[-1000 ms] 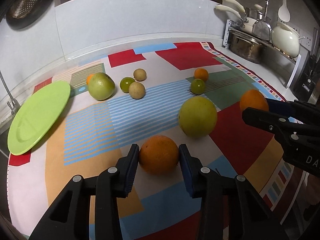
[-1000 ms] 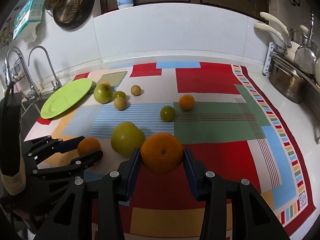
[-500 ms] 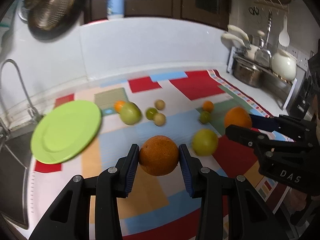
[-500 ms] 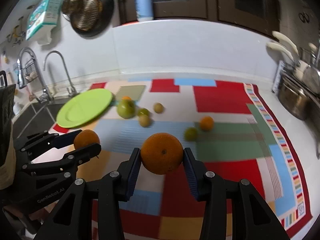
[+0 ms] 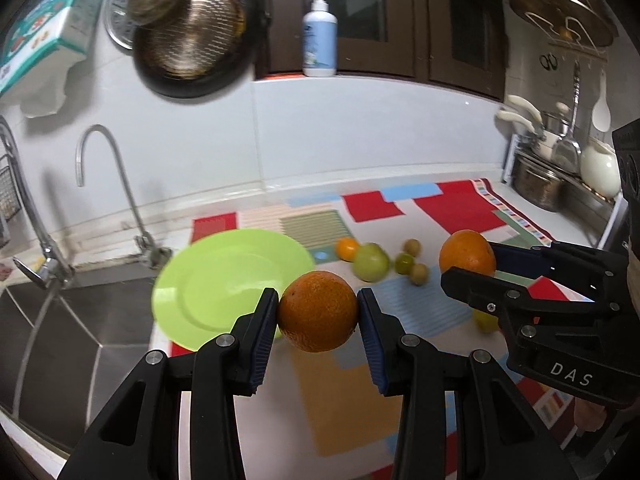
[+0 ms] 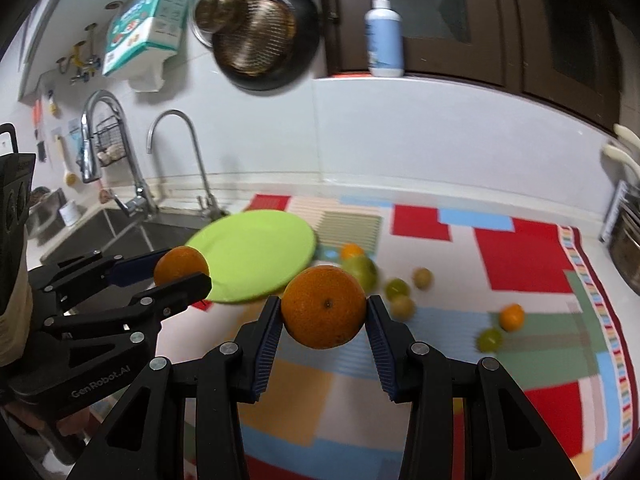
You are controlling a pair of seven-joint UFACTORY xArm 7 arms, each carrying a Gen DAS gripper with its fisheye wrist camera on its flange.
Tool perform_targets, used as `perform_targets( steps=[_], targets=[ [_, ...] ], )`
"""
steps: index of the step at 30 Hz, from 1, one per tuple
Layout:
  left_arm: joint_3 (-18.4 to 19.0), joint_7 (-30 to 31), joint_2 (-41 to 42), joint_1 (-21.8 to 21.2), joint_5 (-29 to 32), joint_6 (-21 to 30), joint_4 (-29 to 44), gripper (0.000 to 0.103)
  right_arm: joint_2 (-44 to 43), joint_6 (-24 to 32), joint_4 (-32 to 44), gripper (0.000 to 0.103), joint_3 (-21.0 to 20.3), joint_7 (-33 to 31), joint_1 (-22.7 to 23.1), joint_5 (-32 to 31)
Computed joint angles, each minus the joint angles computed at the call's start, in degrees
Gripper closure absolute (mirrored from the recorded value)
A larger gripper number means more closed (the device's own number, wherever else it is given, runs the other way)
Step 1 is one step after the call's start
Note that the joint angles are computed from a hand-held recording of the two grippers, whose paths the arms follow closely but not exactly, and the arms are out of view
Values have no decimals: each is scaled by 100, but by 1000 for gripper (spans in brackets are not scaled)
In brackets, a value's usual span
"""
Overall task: Organize fruits
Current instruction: 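Carry both held oranges over the light-green plate with both grippers, then lower both oranges onto the plate and open both grippers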
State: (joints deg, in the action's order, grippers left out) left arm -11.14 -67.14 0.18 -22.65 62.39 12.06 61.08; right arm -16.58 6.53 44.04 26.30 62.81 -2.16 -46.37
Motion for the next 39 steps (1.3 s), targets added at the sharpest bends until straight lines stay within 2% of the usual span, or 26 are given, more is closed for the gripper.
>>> perform_targets(
  steps=[2,4,10,14,21,27,33,35,36,38,39],
  targets=[
    [71,42,-39,84,12,-71,-50,63,277,-17,299,59,259,274,-189,-287],
    [125,116,-47,182,4,-125,-79,63,612,51,621,59,349,555,-191,-634],
    [265,529,62,421,-195,-322,-96,63,1488,332,1365,59,218,796,201,-1107],
    [403,1059,297,503,-625,-484,-15,63,2017,470,1826,59,4,767,534,-1280],
    [665,2228,917,446,-1760,-609,331,63,3099,598,2705,59,-309,-65,989,-710],
    [626,3304,1453,521,-2836,-588,660,63,3741,750,3275,59,-541,-833,1257,-100],
    [719,4020,1701,420,-3602,-500,795,63,4188,842,3693,59,-800,-1434,1519,478],
    [812,4171,1744,321,-3783,-438,840,61,4272,851,3777,59,-898,-1595,1609,662],
    [907,4194,1748,231,-3825,-433,849,57,4299,882,3808,58,-952,-1653,1659,765],
    [1393,3836,1701,-187,-3553,-498,824,44,4278,867,3798,49,-1089,-1718,1769,928],
    [1519,3714,1653,-288,-3452,-548,784,43,4205,848,3759,46,-1331,-1540,1958,841]
  ],
)
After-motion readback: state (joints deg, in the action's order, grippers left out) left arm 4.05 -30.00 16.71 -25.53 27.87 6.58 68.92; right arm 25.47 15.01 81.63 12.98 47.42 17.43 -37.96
